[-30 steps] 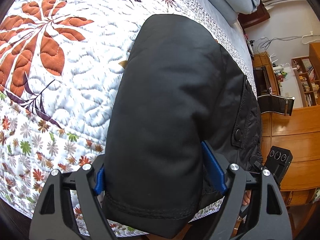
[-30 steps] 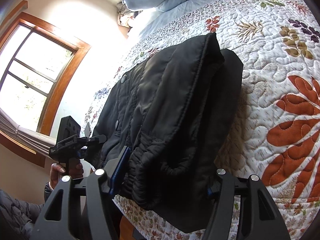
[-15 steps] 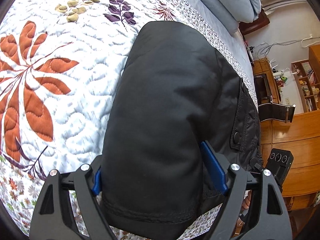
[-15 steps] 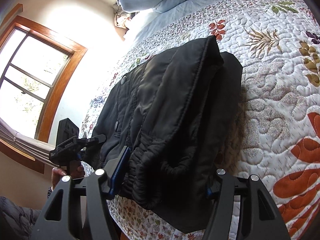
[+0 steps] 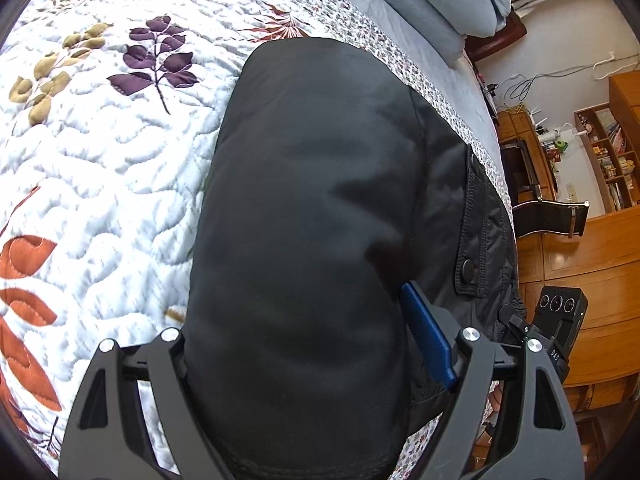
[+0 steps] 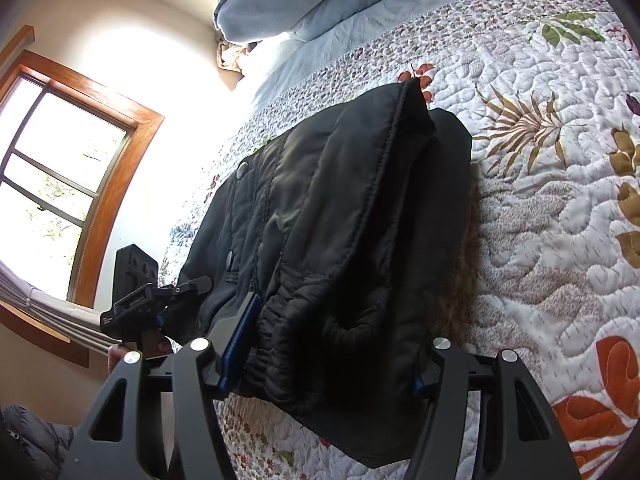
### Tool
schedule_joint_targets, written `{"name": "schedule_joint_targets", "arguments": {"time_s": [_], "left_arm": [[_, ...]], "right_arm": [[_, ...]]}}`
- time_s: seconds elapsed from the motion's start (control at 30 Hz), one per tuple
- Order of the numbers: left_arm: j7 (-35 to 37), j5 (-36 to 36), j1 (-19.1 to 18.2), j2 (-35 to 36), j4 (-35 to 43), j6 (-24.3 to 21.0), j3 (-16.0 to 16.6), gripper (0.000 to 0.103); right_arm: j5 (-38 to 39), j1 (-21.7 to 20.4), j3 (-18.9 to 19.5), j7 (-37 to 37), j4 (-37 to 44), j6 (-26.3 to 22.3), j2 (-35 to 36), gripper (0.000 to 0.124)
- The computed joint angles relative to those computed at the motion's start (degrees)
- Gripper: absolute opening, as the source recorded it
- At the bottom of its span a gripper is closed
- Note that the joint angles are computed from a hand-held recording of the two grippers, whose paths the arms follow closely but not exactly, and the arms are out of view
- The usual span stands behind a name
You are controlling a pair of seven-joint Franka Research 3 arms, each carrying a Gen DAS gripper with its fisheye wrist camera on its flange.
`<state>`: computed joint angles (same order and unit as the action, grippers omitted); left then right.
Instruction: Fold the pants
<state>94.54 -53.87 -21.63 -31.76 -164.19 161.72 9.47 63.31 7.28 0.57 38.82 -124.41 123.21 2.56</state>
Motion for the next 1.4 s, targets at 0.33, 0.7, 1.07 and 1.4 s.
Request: {"name": "schedule_joint_targets", "arguments": {"time_s": [0.33,0.7,1.07,1.4], "left_arm": [[5.5,-4.48,0.83,7.42,6.68,0.13,-1.81,0.081],[9.91,-7.6,4.5,10.51,9.43,0.08,-5.62,0.081],[12.03,-8.14,7.14,13.55,12.37,-0.63,-6.97,0.082],[14.98,-10.44,9.5,17.19,15.62,-0.77,-8.84,0.086]], "right_arm": [[1.62,-1.54,0.17,-1.15,3.83,-0.5,3.84,0.062],[2.0,-3.04,0.84,-1.56,7.58,-0.33,7.22,0.062],[2.48,-4.33,0.64,-2.43,7.51,-1.58,7.17,0.062],[3.75,-4.85,0.57,-2.64,6.18,-1.59,6.77,0.062]]}}
